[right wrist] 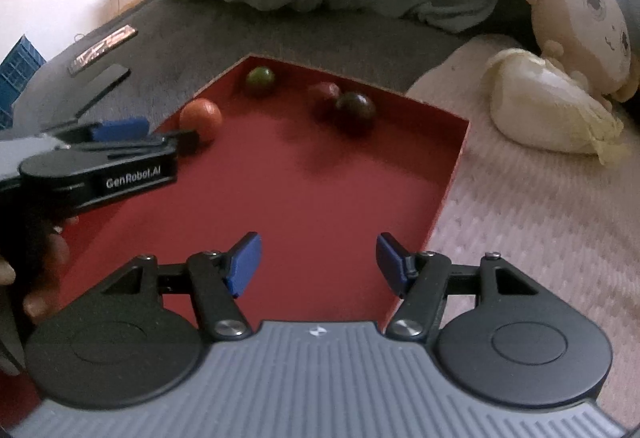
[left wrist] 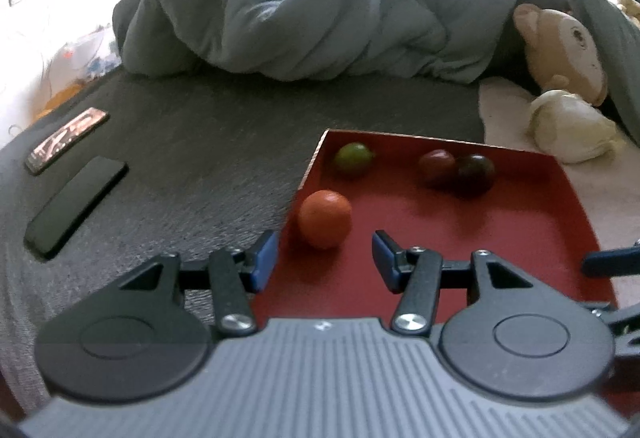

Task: Organize fruits
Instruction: 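Move both open grippers back over the red tray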

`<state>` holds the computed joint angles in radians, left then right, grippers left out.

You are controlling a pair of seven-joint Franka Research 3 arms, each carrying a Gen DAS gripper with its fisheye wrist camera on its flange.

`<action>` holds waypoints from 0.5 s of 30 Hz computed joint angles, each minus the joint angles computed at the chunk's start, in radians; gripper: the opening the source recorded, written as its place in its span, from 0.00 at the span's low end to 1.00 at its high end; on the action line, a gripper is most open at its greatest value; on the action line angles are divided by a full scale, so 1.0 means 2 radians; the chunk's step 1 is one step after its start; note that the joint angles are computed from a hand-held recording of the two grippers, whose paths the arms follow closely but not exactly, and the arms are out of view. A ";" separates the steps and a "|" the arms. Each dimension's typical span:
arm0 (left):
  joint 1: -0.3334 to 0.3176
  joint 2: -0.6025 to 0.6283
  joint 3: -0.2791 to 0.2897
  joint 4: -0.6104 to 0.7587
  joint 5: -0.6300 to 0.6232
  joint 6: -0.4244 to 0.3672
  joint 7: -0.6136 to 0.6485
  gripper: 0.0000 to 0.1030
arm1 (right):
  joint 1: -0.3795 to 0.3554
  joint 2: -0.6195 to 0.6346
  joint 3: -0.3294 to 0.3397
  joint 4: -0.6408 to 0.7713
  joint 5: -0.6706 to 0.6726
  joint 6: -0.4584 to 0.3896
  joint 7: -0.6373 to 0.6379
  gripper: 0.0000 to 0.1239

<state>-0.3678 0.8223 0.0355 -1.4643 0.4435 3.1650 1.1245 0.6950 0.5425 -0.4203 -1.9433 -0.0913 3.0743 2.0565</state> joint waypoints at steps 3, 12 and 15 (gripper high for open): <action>0.011 0.006 -0.009 0.009 -0.004 -0.002 0.006 0.53 | -0.002 0.008 0.000 0.013 0.002 0.002 -0.001 0.56; 0.042 0.041 -0.056 0.064 -0.022 -0.046 0.035 0.53 | -0.032 0.034 0.020 0.055 0.012 -0.009 -0.019 0.56; 0.049 0.059 -0.073 0.093 -0.034 -0.069 0.048 0.53 | -0.040 0.037 0.025 0.062 0.014 -0.010 -0.025 0.56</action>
<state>-0.2705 0.9400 -0.1111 -1.2787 0.3757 3.0271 1.2211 0.6148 0.6173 -0.3696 -1.8196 -0.0630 3.0542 2.0057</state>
